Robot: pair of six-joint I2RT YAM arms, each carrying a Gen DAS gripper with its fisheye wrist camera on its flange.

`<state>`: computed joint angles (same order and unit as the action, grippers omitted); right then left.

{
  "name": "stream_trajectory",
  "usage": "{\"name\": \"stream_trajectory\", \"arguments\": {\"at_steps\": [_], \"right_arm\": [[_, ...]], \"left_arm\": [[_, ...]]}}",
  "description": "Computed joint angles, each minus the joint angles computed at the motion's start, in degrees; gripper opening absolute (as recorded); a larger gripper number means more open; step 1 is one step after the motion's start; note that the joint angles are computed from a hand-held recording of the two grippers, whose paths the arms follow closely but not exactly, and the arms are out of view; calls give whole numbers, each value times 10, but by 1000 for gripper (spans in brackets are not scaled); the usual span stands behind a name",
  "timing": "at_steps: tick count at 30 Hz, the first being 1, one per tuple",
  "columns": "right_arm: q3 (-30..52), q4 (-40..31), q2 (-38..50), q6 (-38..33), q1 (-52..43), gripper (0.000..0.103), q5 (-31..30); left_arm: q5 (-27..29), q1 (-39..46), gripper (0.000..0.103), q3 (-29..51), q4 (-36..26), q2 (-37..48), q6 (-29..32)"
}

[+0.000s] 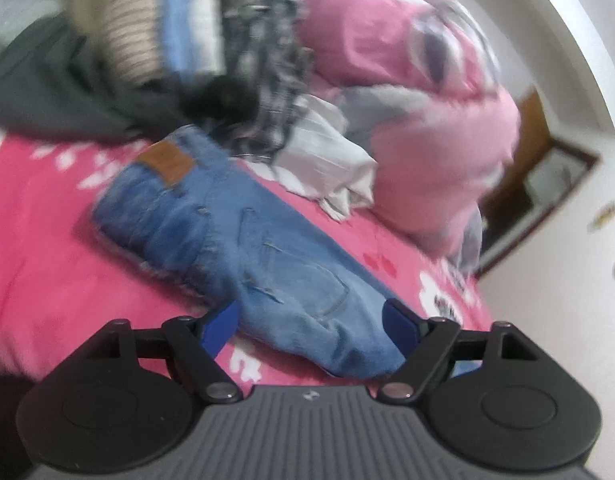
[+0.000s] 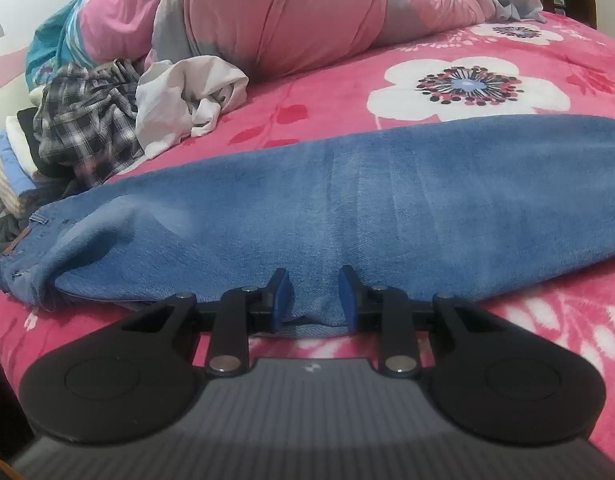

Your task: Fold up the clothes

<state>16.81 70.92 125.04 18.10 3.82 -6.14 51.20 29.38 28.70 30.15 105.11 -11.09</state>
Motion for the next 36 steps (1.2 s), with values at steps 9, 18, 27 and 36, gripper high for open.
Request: {"name": "stream_trajectory", "arguments": {"at_steps": [9, 18, 27, 36], "right_arm": [[-4, 1, -4, 9, 4, 26, 3], [-5, -3, -7, 8, 7, 27, 8], [-4, -6, -8, 6, 12, 27, 16], [-6, 8, 0, 3, 22, 27, 31]], "left_arm": [[-87, -8, 88, 76, 91, 128, -198], [-271, -65, 55, 71, 199, 162, -306], [-264, -74, 45, 61, 308, 144, -229], [-171, -19, 47, 129, 260, 251, -221]]}}
